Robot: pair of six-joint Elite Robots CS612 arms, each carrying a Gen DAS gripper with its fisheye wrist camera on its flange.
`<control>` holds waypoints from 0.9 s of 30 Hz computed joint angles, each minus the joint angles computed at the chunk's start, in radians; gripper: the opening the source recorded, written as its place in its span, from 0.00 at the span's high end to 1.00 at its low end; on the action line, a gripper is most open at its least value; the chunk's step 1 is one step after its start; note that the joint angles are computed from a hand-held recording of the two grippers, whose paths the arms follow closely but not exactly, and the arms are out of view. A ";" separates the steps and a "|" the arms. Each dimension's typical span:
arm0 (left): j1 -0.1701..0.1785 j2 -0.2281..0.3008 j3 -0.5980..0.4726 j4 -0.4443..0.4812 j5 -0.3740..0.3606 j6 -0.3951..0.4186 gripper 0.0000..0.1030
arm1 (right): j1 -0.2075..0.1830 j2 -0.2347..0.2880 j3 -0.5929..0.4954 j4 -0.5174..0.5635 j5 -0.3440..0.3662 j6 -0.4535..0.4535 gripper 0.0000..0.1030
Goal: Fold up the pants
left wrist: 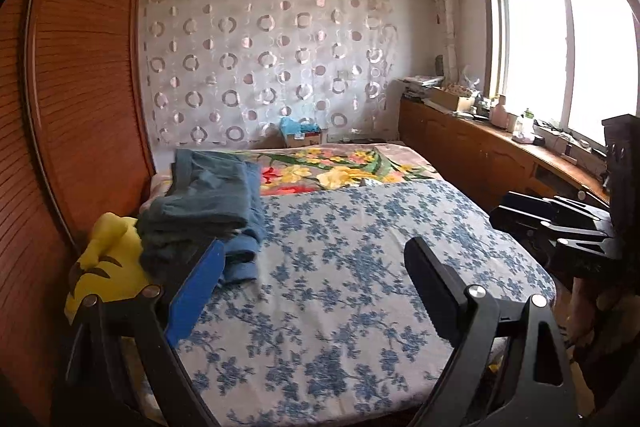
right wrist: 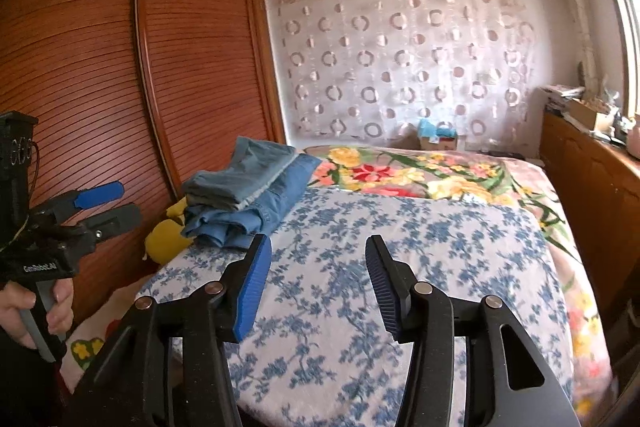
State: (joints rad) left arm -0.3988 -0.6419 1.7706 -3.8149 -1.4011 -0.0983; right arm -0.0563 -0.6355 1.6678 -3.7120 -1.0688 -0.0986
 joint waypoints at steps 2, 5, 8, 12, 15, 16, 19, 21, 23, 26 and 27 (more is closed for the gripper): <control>-0.006 0.002 0.000 0.004 -0.006 -0.005 0.11 | 0.000 -0.004 0.012 -0.009 -0.011 0.002 0.50; -0.018 0.006 -0.004 0.010 -0.018 -0.010 0.11 | 0.000 -0.009 0.028 -0.024 -0.034 0.010 0.49; -0.028 0.007 -0.007 0.018 -0.019 -0.010 0.11 | 0.003 -0.014 0.043 -0.039 -0.063 0.014 0.45; -0.039 0.004 -0.010 0.021 -0.012 -0.019 0.11 | 0.004 -0.023 0.062 -0.066 -0.103 0.043 0.33; -0.047 -0.002 -0.008 0.024 0.006 -0.025 0.11 | 0.006 -0.028 0.074 -0.096 -0.144 0.073 0.29; -0.050 -0.004 -0.007 0.024 0.015 -0.024 0.11 | 0.005 -0.026 0.075 -0.106 -0.151 0.080 0.29; -0.058 -0.013 0.003 0.005 0.040 -0.025 0.11 | 0.012 -0.032 0.086 -0.130 -0.199 0.100 0.27; -0.061 -0.020 0.012 -0.013 0.051 -0.028 0.11 | 0.013 -0.035 0.094 -0.155 -0.202 0.111 0.27; -0.064 -0.028 0.020 -0.023 0.062 -0.026 0.11 | 0.017 -0.037 0.103 -0.184 -0.213 0.125 0.27; -0.071 -0.038 0.038 -0.061 0.082 -0.016 0.11 | 0.027 -0.040 0.115 -0.215 -0.228 0.125 0.27; -0.074 -0.041 0.044 -0.071 0.093 -0.012 0.11 | 0.030 -0.041 0.119 -0.223 -0.235 0.125 0.27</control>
State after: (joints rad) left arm -0.4726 -0.6829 1.8148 -3.8858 -1.3078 -0.1105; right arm -0.0263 -0.6763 1.7867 -3.9352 -1.3041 0.0262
